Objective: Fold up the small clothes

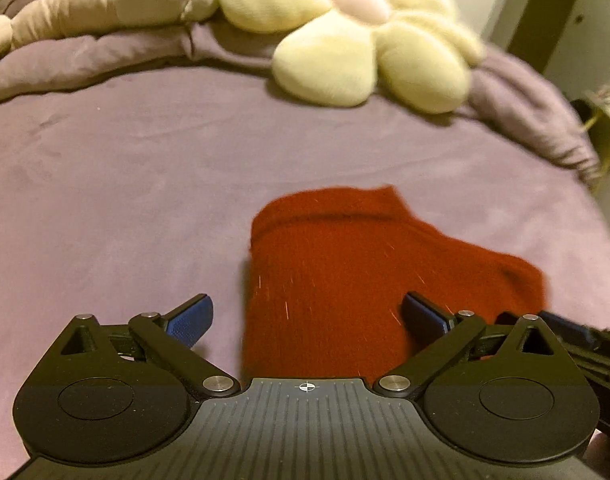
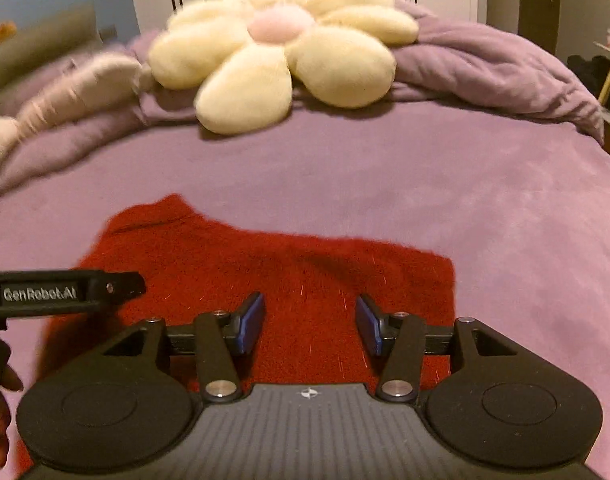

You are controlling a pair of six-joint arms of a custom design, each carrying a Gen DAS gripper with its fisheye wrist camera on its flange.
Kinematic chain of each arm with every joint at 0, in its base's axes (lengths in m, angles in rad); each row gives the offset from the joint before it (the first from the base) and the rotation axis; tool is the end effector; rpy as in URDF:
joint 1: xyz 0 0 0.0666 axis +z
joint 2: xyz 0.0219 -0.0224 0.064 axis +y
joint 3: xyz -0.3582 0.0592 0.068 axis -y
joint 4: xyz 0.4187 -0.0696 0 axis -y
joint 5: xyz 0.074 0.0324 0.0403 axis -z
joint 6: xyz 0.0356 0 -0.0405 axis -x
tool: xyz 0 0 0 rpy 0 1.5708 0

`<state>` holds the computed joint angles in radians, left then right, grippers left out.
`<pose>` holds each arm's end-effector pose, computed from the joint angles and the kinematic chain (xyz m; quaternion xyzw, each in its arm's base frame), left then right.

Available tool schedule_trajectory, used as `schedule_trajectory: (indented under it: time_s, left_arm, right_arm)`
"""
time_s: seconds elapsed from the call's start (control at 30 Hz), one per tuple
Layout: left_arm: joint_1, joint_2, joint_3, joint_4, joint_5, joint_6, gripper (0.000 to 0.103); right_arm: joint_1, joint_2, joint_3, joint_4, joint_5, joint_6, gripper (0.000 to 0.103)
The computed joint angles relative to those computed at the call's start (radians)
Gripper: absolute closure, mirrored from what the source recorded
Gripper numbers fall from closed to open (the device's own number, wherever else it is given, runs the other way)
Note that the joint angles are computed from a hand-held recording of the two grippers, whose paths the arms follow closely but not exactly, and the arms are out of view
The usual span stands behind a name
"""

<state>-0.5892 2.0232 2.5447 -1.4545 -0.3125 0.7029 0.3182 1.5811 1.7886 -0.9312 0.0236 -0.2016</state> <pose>0.5602 -0.3617 0.5448 -0.1020 0.9337 -0.0685 0.3362 0.5563 0.1819 0.5016 -0.0483 0.9103 0.0952 0.3999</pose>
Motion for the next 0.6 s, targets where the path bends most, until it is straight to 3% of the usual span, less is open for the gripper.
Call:
schedule_trajectory:
  time_s: [0.1, 0.23, 0.27, 0.33, 0.37, 0.43, 0.53, 0.6]
  left_arm:
    - [-0.031, -0.177, -0.254, 0.111, 0.055, 0.000, 0.000]
    - [-0.056, -0.253, -0.410, 0.178, 0.064, 0.059, 0.000]
    - [-0.055, -0.257, -0.425, 0.190, 0.065, 0.077, 0.000]
    - [-0.059, -0.250, -0.420, 0.185, 0.046, 0.074, 0.000]
    - [-0.062, -0.240, -0.407, 0.178, 0.027, 0.052, 0.000]
    - [-0.068, -0.223, -0.385, 0.164, -0.003, 0.015, 0.000]
    - [-0.079, -0.213, -0.321, 0.091, -0.010, 0.046, 0.000]
    - [-0.096, -0.251, -0.343, 0.088, -0.030, 0.017, 0.000]
  right_arm:
    - [0.004, -0.175, -0.188, 0.064, -0.037, 0.008, 0.052]
    - [0.026, -0.272, -0.309, 0.091, 0.012, 0.004, 0.048]
    - [0.026, -0.270, -0.308, 0.084, 0.019, -0.009, 0.047]
    - [0.030, -0.254, -0.302, 0.087, 0.047, 0.013, 0.031]
    - [0.031, -0.241, -0.301, 0.091, 0.058, 0.021, 0.028]
    - [0.008, -0.221, -0.301, 0.106, 0.005, -0.021, 0.021]
    - [-0.006, -0.224, -0.272, 0.057, -0.020, -0.085, 0.021]
    - [0.004, -0.281, -0.302, 0.065, -0.013, -0.052, 0.022]
